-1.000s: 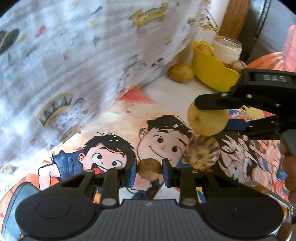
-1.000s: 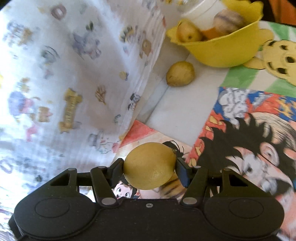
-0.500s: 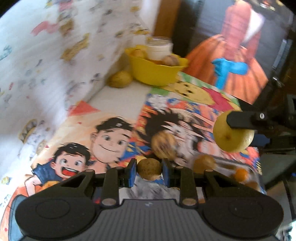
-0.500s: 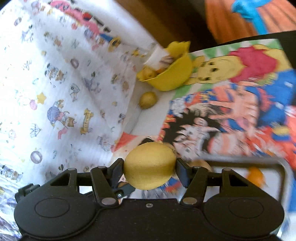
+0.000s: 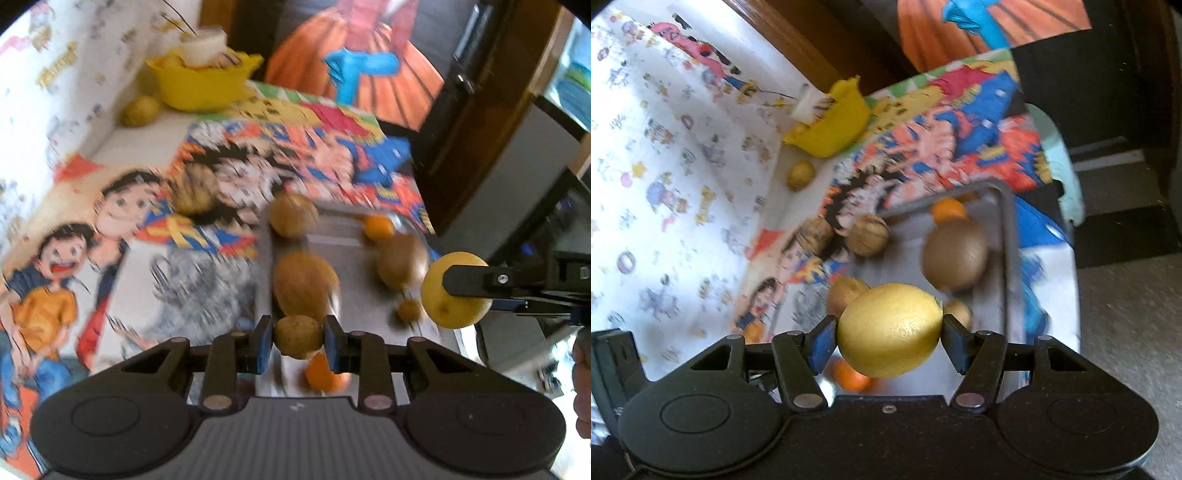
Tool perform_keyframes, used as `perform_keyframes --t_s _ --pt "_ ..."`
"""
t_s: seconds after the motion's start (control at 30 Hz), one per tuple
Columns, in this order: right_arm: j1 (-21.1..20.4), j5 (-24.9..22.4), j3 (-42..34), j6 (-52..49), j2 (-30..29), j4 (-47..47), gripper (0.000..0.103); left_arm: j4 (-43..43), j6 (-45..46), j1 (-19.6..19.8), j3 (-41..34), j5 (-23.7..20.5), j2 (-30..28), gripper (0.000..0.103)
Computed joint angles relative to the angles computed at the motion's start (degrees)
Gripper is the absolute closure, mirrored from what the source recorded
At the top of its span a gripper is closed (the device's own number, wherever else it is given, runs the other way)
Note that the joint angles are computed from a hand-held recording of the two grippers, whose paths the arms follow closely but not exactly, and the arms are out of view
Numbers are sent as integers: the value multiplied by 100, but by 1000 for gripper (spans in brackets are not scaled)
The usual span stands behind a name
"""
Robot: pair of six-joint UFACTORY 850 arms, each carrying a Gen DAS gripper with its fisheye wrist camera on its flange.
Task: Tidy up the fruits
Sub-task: 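Carry the small potato and lemon onto the grey tray and open both tools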
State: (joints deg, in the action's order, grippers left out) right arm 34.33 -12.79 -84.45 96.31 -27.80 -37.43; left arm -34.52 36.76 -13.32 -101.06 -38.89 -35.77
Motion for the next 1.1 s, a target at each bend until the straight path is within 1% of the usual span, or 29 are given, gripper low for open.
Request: perform_keyframes --t_s 0.2,0.33,0.5,0.73,0.87,1.1 --pt "178 -354 109 239 -43 -330 41 68 262 -46 393 -365 204 72" --pt "226 -456 39 211 -136 -501 41 202 285 -91 489 -493 216 72" --pt "207 -553 -65 174 -263 -612 41 259 280 -118 531 -410 173 72" --pt "142 -541 -198 98 -408 -593 41 219 263 -164 326 -240 -20 71" --pt "126 -554 -260 203 -472 -778 41 242 110 -188 244 -146 -86 71" --pt "112 -575 -342 195 -549 -817 40 289 -78 -169 87 -45 -206 71"
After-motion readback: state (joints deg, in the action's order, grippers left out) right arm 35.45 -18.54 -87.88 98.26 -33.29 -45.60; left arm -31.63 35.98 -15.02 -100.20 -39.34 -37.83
